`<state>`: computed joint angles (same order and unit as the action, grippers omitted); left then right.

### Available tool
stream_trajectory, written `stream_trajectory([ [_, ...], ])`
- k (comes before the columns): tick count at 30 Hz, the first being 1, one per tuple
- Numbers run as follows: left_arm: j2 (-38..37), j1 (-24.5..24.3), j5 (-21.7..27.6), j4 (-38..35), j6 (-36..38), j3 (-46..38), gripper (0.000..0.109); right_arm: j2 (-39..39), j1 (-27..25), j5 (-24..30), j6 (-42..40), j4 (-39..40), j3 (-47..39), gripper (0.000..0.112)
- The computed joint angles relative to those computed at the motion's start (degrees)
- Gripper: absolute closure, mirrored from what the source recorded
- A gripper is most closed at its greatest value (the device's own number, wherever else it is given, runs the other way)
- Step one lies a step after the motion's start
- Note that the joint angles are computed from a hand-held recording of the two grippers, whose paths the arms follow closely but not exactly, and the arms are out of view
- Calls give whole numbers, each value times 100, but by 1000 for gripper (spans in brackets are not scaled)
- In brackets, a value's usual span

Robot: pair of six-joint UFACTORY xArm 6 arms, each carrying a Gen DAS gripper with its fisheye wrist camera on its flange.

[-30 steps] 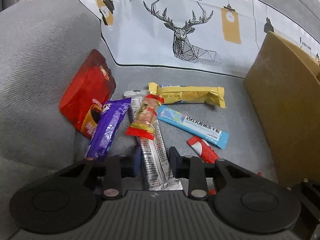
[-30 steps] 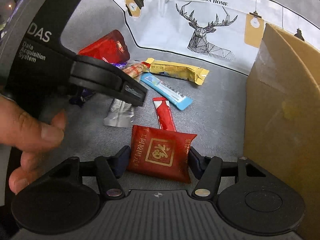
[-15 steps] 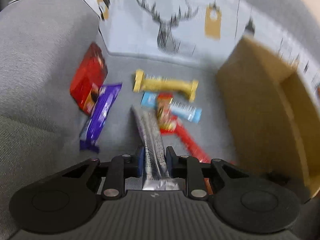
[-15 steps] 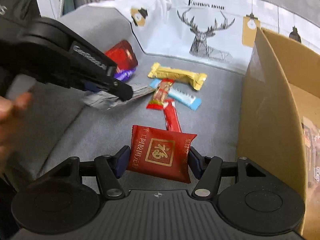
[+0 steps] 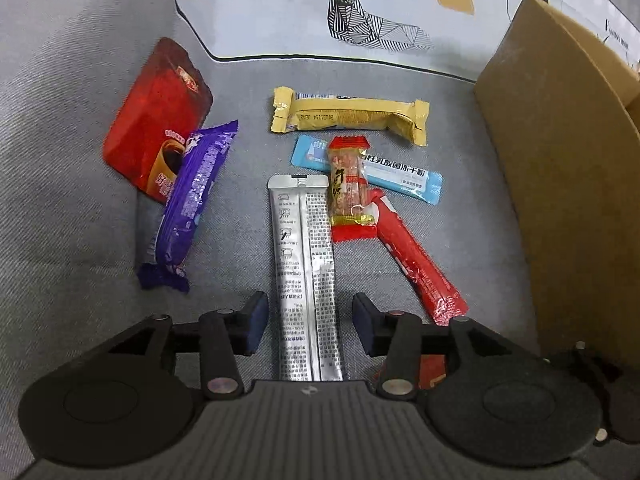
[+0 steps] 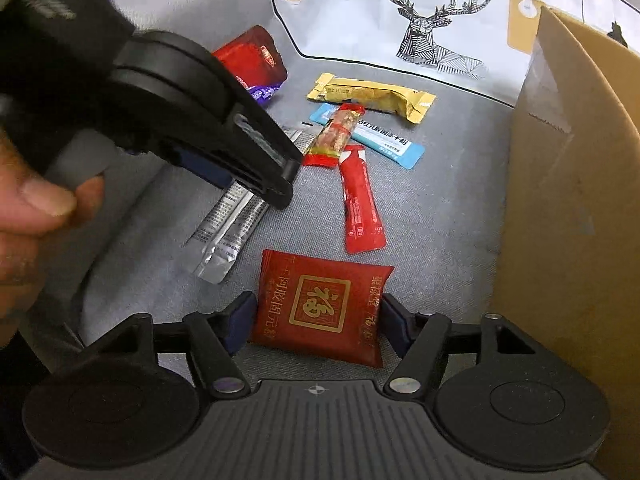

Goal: Organize snacks

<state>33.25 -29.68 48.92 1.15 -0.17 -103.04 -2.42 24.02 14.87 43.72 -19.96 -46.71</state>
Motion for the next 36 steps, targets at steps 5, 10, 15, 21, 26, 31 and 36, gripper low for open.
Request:
stream_trajectory([
  [5, 18, -48, -166, 145, 48, 55, 75, -31, -16, -41, -179, 107, 53, 43],
  [10, -85, -18, -336, 111, 36, 150, 83, -88, -53, -94, 75, -132, 83, 44],
  [15, -407, 47, -829, 51, -86, 505, 83, -355, -172, -217, 1144, -1323, 132, 45],
  [21, -833, 52, -1552, 52, -253, 969, 84, -741, -334, -290, 2244, -2496, 191, 45],
  [26, -1112, 19, -2243, 196, -539, 1308, 84, -1054, -474, -393, 2933, -3239, 249, 45],
  [31, -1208, 14, -2773, 611, -986, 1478, 84, -1332, -605, -418, 3958, -4476, 271, 45],
  [36, -1223, 33, -3147, 1092, -1575, 1538, 84, -1453, -824, -588, 4837, -5413, 243, 45],
])
